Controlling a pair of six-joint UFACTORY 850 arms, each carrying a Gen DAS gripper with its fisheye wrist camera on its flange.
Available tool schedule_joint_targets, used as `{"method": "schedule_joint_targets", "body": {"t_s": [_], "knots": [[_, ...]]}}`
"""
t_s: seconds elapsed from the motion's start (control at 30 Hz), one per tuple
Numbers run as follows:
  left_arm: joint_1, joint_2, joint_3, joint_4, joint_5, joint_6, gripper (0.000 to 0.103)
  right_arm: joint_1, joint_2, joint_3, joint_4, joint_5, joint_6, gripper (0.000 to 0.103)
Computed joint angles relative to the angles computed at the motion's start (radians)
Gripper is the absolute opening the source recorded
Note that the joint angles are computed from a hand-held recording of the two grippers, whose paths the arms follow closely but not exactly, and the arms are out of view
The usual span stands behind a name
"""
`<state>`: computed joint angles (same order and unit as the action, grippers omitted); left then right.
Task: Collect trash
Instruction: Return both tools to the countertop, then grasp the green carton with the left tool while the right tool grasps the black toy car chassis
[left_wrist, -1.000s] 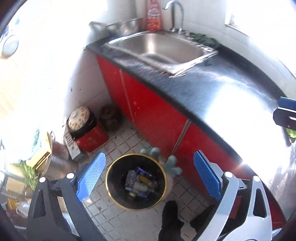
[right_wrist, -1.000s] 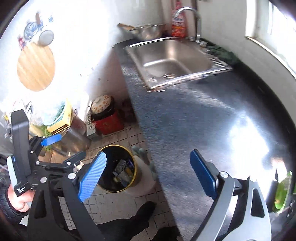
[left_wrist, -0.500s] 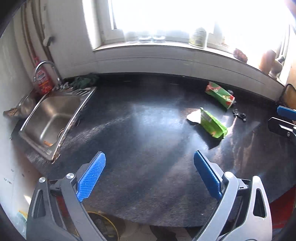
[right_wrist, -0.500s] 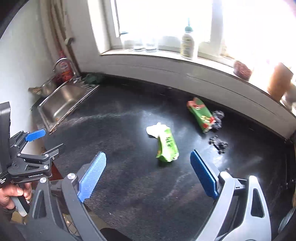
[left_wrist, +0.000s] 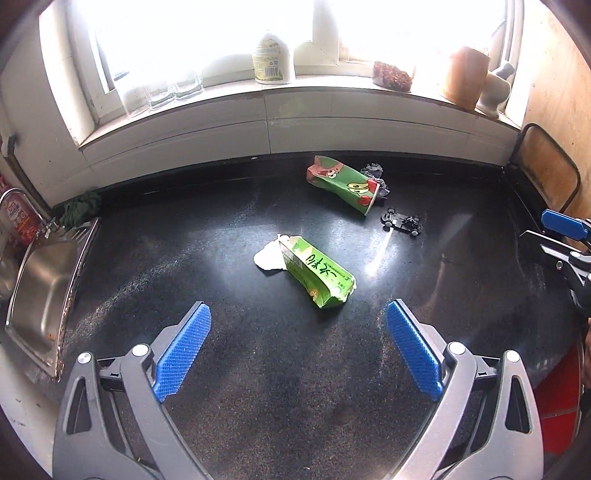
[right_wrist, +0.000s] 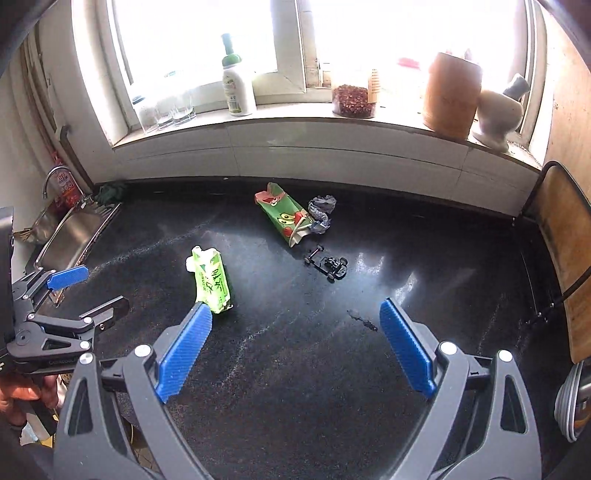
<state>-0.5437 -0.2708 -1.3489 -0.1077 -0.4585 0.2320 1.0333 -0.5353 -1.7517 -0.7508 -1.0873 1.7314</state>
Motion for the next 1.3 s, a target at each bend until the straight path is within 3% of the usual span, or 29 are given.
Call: {"method": "schedule_joint_targets", "body": {"t_s": [0.23,0.47,0.67,0.9,1.0,1.07,1.1,1.13,1.3], "knots": [[-0.022,-0.103,-0.079,0.095,-0.040,-0.118,0.093,-0.061,0.000,0.055,0.040,0.107,-0.091,0.089],[-0.029,-0.295,-0.238,0.127,-0.127,-0.282,0.093,-0.159,-0.042,0.119,0.127,0.268,-0.266,0.089],[-0.023,-0.436,-0.379,0.064,-0.212,-0.337,0.093,-0.245,-0.095,0.132,0.200,0.370,-0.428,0.089],[-0.024,-0.503,-0.444,0.006,-0.231,-0.354,0.092,-0.306,-0.149,0.119,0.271,0.422,-0.604,0.081],[-0.034,-0.517,-0.464,0.041,-0.226,-0.380,0.084,-0.317,-0.146,0.121,0.266,0.433,-0.626,0.079],[-0.041,-0.528,-0.484,0.058,-0.221,-0.383,0.066,-0.318,-0.140,0.124,0.245,0.448,-0.627,0.063],[-0.043,-0.533,-0.494,0.052,-0.221,-0.375,0.058,-0.322,-0.140,0.122,0.247,0.454,-0.634,0.040],[-0.042,-0.541,-0.509,0.039,-0.228,-0.364,0.052,-0.325,-0.141,0.119,0.263,0.453,-0.647,0.031],[-0.043,-0.540,-0.522,0.016,-0.228,-0.318,0.040,-0.318,-0.131,0.129,0.282,0.461,-0.638,0.031]]}}
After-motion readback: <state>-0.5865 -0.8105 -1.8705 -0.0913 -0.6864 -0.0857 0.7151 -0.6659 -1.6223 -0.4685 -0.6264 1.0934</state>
